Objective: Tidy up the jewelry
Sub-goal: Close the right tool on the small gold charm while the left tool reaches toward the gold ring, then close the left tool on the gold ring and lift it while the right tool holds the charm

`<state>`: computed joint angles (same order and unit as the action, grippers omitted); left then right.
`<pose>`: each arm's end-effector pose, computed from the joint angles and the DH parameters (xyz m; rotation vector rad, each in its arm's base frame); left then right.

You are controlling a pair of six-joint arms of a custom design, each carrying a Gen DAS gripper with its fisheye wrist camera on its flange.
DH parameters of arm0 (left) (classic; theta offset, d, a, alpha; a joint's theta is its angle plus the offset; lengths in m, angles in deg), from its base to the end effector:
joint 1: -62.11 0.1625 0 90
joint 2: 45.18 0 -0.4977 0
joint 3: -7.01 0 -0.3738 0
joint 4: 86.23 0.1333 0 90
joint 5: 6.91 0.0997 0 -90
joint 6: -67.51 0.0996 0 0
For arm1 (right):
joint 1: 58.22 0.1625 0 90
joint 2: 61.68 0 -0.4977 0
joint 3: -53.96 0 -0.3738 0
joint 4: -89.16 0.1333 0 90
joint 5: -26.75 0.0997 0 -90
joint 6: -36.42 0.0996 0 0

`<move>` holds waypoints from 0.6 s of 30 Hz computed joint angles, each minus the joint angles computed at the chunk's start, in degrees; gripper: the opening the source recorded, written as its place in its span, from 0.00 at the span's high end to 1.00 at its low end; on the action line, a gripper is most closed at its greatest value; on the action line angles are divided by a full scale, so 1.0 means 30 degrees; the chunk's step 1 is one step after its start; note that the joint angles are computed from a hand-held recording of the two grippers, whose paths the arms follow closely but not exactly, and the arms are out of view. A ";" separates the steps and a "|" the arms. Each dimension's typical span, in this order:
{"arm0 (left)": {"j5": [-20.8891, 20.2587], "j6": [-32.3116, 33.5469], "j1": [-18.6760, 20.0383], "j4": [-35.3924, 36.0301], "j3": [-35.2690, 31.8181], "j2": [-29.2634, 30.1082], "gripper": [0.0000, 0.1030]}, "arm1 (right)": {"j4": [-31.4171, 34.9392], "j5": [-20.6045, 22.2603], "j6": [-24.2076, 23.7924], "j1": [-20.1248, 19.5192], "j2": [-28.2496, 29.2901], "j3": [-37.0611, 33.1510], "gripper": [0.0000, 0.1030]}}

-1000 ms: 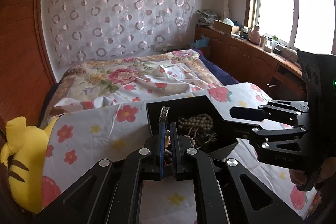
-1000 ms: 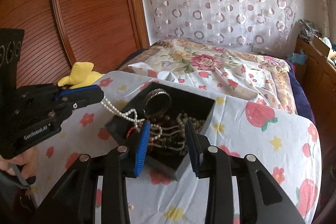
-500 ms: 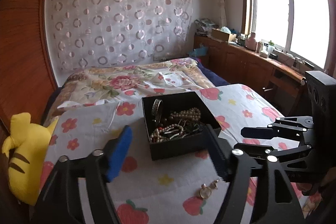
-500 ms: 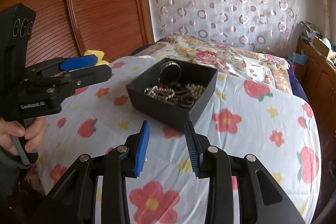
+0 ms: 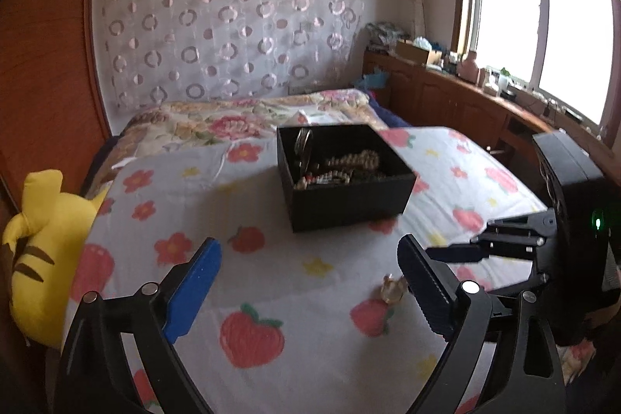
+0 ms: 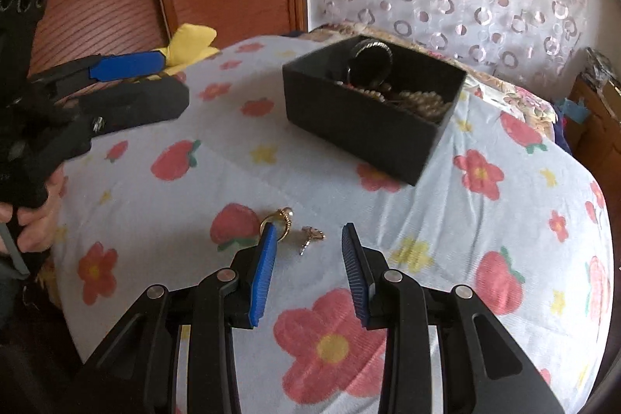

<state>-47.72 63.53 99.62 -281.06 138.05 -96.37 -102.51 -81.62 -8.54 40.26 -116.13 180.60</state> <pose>-0.2661 -0.4673 0.1655 0.7636 2.2867 -0.9875 0.1800 -0.5161 0.1783 1.0839 -2.4023 0.5247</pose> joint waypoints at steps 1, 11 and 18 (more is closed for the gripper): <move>-0.0082 -0.0144 0.0058 0.0255 0.0027 -0.0029 0.14 | 0.0003 -0.0117 0.0047 0.0018 0.0084 -0.0074 0.69; -0.0424 -0.0929 0.0259 0.1606 0.0264 0.0045 0.14 | 0.0457 0.0124 0.0215 -0.0340 -0.0014 -0.0214 0.86; -0.1679 -0.1310 0.0467 0.3054 -0.0218 0.0438 0.15 | 0.0316 0.0909 0.0212 -0.0718 -0.1340 0.0412 0.86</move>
<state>-52.76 59.60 101.02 -271.90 137.40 -95.06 -101.56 -78.89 -7.90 38.11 -120.15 181.83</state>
